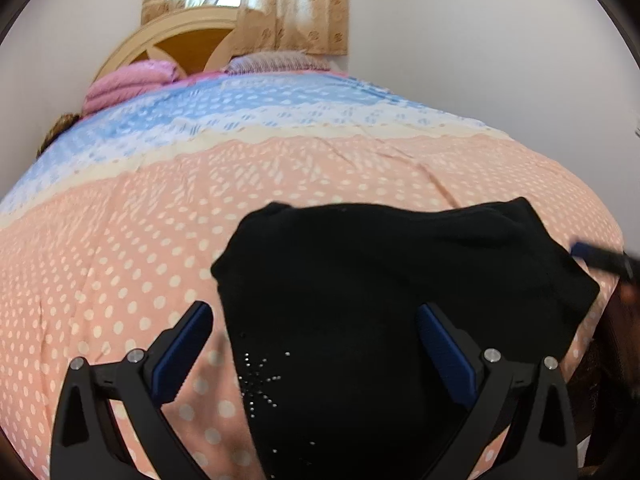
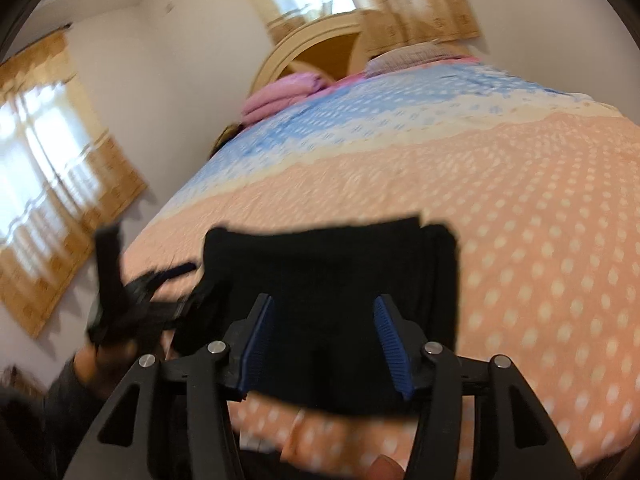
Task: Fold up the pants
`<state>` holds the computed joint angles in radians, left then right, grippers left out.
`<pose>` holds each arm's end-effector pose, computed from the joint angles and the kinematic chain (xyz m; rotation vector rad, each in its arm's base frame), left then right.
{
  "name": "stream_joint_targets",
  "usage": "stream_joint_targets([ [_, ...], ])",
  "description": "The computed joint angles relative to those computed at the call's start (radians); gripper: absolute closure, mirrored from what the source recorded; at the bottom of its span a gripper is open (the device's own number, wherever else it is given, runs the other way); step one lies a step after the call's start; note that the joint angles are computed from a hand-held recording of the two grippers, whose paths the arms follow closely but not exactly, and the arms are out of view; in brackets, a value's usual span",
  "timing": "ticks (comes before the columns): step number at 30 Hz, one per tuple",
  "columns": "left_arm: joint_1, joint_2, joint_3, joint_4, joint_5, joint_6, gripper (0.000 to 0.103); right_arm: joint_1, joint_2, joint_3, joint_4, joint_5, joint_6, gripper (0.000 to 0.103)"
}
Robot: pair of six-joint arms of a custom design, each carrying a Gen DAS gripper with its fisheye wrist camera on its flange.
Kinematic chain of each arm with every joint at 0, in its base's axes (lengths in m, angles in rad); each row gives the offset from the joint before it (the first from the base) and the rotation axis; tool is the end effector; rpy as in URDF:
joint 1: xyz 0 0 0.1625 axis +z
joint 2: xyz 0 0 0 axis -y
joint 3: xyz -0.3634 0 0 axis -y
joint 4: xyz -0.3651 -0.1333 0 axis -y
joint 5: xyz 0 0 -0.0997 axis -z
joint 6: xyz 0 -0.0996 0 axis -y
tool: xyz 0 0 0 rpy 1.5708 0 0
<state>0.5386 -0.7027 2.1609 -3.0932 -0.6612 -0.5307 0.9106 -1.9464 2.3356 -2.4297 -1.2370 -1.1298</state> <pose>-0.2533 -0.3982 -0.0201 0.5575 2.3282 -0.8790 -0.0750 -0.3671 0.3232 0.7807 -2.7662 0.8073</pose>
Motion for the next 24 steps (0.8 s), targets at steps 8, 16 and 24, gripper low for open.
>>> stream_joint_targets([
  [8, 0.021, 0.015, -0.011, 0.001, -0.025, 0.003, 0.0, -0.055, 0.014, 0.024, -0.025, -0.041, -0.073, 0.049],
  [16, -0.008, -0.016, 0.028, 0.023, -0.028, -0.024, 0.0, -0.04, 0.01, 0.027, -0.035, -0.066, -0.092, 0.049],
  [24, -0.053, -0.065, 0.126, 0.019, -0.058, -0.081, 0.0, -0.016, -0.037, 0.037, -0.04, -0.068, -0.058, 0.049],
])
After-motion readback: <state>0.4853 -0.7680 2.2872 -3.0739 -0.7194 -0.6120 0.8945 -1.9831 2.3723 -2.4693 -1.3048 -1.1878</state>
